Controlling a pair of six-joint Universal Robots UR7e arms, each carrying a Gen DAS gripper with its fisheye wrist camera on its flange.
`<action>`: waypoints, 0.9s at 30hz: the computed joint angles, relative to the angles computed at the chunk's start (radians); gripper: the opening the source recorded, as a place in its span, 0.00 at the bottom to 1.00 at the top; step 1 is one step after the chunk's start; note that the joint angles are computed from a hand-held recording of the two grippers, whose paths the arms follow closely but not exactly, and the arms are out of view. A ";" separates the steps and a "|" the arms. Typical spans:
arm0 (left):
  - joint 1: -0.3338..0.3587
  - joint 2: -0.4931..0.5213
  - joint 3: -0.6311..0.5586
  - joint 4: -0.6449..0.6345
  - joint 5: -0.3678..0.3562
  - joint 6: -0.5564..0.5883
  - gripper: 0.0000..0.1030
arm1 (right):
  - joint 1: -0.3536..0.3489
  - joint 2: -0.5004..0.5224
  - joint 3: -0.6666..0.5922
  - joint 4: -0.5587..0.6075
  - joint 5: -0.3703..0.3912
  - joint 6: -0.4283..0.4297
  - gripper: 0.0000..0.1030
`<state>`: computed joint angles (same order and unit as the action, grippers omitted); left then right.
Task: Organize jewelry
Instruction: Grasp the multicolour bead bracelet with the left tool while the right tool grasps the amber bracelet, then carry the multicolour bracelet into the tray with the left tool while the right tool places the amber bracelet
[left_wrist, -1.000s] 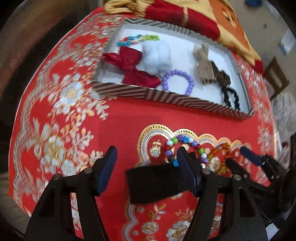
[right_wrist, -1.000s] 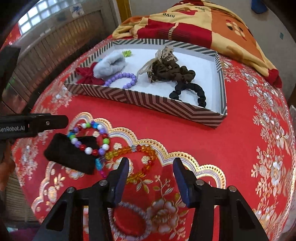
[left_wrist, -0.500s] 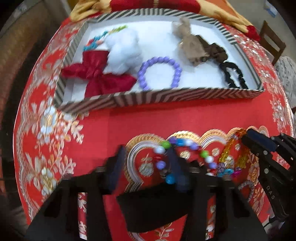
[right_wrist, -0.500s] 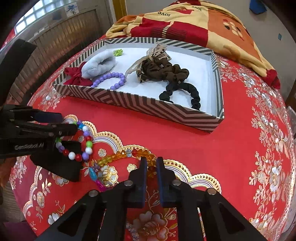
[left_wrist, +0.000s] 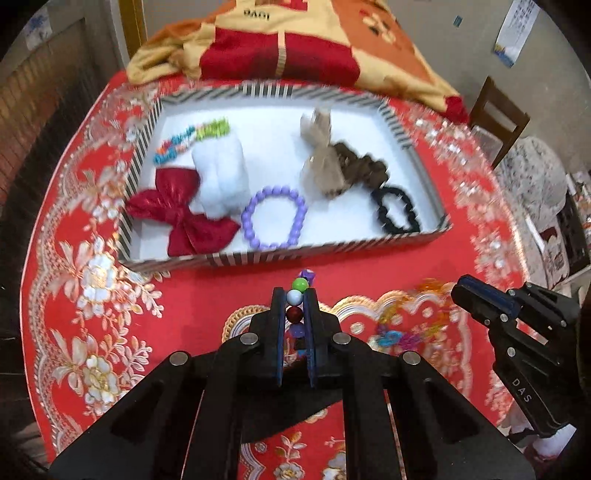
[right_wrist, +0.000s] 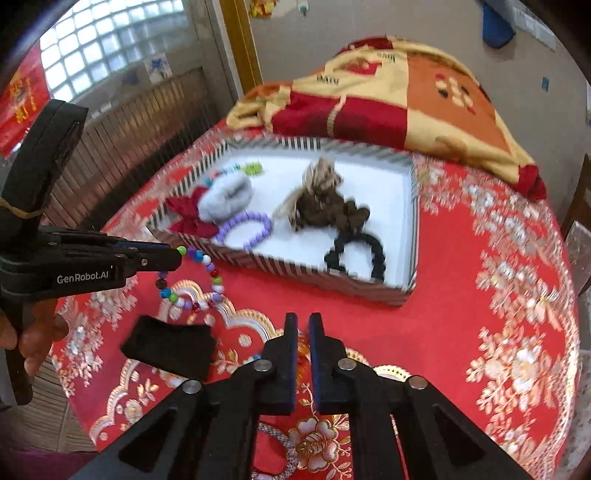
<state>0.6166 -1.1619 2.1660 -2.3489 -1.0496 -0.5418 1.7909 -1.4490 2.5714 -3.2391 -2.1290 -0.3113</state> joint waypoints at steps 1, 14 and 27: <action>-0.008 -0.008 -0.008 0.010 0.005 -0.005 0.08 | 0.009 -0.011 -0.006 0.012 -0.002 0.002 0.05; -0.059 -0.049 -0.069 0.034 0.083 0.017 0.08 | -0.068 -0.036 -0.016 0.129 -0.016 0.009 0.07; -0.031 -0.050 -0.077 0.063 0.077 0.015 0.08 | -0.135 0.102 -0.013 0.018 -0.068 -0.050 0.10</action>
